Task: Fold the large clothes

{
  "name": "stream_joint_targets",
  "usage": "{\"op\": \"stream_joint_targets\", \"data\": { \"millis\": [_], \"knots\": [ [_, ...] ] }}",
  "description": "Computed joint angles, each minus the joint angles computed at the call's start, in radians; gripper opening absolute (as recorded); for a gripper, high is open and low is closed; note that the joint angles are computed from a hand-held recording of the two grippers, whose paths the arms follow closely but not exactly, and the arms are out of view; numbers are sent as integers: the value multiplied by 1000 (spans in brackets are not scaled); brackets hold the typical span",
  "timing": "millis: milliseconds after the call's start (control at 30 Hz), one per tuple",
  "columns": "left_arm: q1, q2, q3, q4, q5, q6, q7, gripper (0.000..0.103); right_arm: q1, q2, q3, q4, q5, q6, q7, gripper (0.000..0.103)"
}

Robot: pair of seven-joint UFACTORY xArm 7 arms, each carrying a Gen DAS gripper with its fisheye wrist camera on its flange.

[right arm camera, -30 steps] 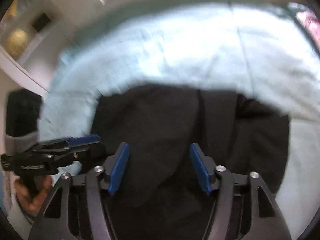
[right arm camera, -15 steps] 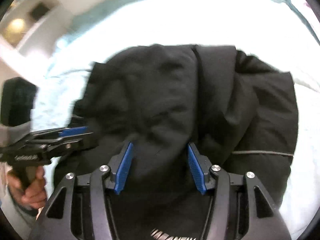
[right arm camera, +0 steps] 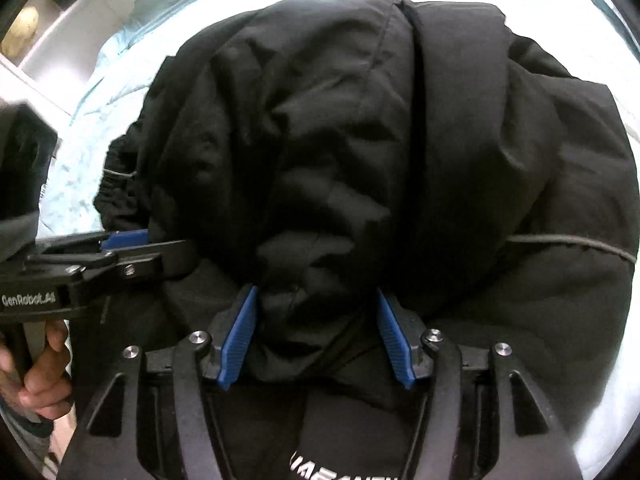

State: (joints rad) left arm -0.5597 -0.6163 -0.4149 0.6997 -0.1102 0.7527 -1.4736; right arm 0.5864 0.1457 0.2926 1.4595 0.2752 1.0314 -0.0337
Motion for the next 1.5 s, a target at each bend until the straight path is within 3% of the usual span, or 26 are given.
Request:
{"op": "stream_joint_targets", "data": {
  "millis": [67, 200, 333, 400, 500, 567, 700, 933, 1000, 1100, 1200, 1300, 1400, 1500],
  "knots": [
    [-16, -82, -22, -11, -4, 32, -39, 55, -21, -73, -5, -89, 65, -13, -27, 61],
    [-41, -230, -83, 46, -1, 285, -112, 55, -51, -234, -32, -206, 149, 11, -90, 64],
    [-62, -383, -134, 89, -65, 556, -228, 55, -74, -341, -58, -262, 112, 59, -89, 64],
    [-63, -474, -171, 89, -126, 648, -323, 55, -90, -385, -69, -284, 84, 86, -74, 64],
    [-70, -657, -219, 61, -220, 748, -467, 55, -126, -454, -107, -336, 80, 131, -74, 64],
    [-59, -738, -253, 51, -280, 767, -524, 55, -144, -466, -121, -346, 83, 164, -66, 64],
    [-28, -872, -339, -4, -410, 667, -582, 55, -172, -495, -133, -367, 74, 205, -60, 64],
    [-43, -883, -455, -89, -561, 525, -669, 55, -199, -546, -132, -378, 17, 262, -77, 64],
    [-48, -866, -471, -97, -554, 462, -666, 55, -210, -558, -140, -382, 7, 283, -76, 64],
    [-27, -732, -450, -46, -485, 353, -529, 55, -235, -597, -161, -405, -2, 309, -74, 64],
    [-28, -596, -424, 10, -418, 320, -438, 66, -268, -648, -205, -445, 12, 359, -80, 64],
    [-85, -574, -431, -61, -447, 260, -495, 67, -300, -699, -246, -505, 36, 422, -96, 64],
    [-150, -590, -484, -152, -513, 156, -611, 66, -327, -761, -261, -575, 40, 473, -113, 64],
    [-171, -559, -500, -160, -496, 113, -653, 65, -352, -820, -275, -642, 50, 503, -117, 64]
  ]
}}
